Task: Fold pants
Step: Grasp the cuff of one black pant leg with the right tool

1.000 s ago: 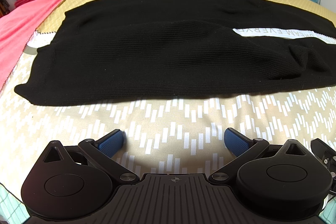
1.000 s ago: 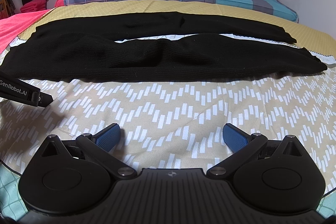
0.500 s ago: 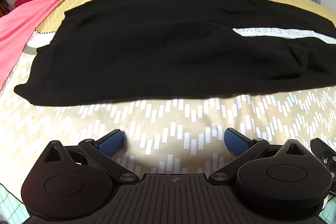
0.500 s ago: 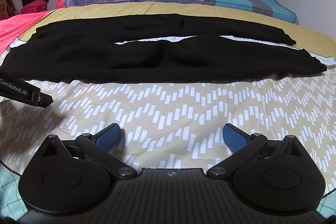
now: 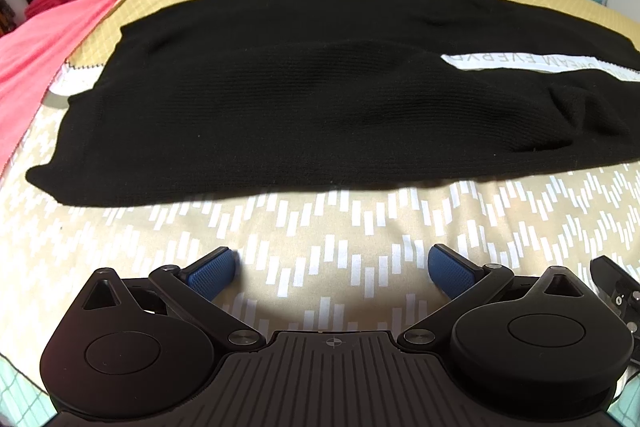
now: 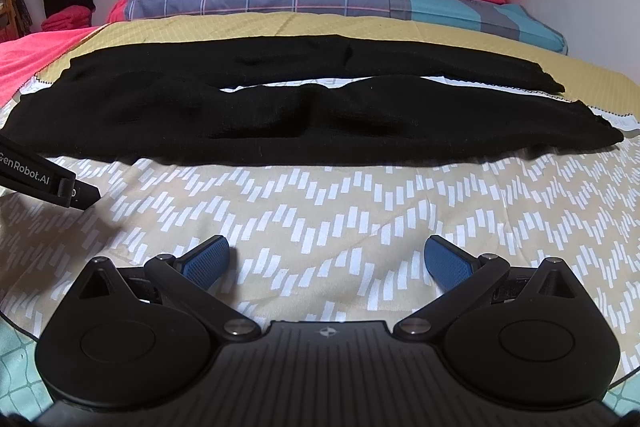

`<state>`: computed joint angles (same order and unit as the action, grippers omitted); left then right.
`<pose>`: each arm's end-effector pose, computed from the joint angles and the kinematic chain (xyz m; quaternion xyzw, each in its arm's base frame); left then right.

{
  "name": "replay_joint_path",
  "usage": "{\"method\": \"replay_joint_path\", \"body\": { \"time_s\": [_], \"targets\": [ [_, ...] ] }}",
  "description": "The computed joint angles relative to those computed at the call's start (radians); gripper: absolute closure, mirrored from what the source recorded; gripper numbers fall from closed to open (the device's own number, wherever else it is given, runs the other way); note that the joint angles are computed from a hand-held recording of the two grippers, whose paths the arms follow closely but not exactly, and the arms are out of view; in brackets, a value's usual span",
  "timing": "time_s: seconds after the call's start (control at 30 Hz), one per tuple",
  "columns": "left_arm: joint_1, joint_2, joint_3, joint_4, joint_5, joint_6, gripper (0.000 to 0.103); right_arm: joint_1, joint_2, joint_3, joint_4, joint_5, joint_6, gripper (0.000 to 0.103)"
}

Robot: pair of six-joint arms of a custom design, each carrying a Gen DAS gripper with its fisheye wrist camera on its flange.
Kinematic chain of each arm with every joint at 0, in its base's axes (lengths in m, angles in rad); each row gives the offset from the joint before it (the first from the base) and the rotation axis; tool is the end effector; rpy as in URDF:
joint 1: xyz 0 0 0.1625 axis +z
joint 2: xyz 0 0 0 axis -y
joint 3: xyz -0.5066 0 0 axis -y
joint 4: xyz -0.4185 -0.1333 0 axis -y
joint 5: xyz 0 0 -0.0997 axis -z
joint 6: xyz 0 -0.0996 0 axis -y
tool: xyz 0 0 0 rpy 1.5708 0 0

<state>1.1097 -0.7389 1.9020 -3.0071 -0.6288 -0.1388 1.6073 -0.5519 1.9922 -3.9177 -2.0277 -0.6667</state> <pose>-0.0987 -0.6793 0.0900 0.0807 0.8813 -0.2488 0.3936 0.1118 -0.6140 0.0366 0.2085 -0.8562 0.3425 0.3258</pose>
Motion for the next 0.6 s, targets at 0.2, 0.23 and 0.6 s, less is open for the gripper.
{"method": "replay_joint_path", "body": {
  "time_s": [0.2, 0.23, 0.6],
  "targets": [
    [0.020, -0.065, -0.011, 0.092, -0.132, -0.005, 0.000, -0.048, -0.100, 0.037, 0.132, 0.143, 0.049, 0.000],
    [0.026, -0.081, -0.011, 0.088, -0.164, -0.010, 0.000, -0.067, -0.133, 0.042, 0.163, 0.185, 0.087, 0.000],
    [0.084, -0.044, -0.086, -0.065, -0.133, 0.007, 0.000, -0.225, -0.216, -0.197, 0.226, 0.133, 0.535, 0.042]
  ]
}}
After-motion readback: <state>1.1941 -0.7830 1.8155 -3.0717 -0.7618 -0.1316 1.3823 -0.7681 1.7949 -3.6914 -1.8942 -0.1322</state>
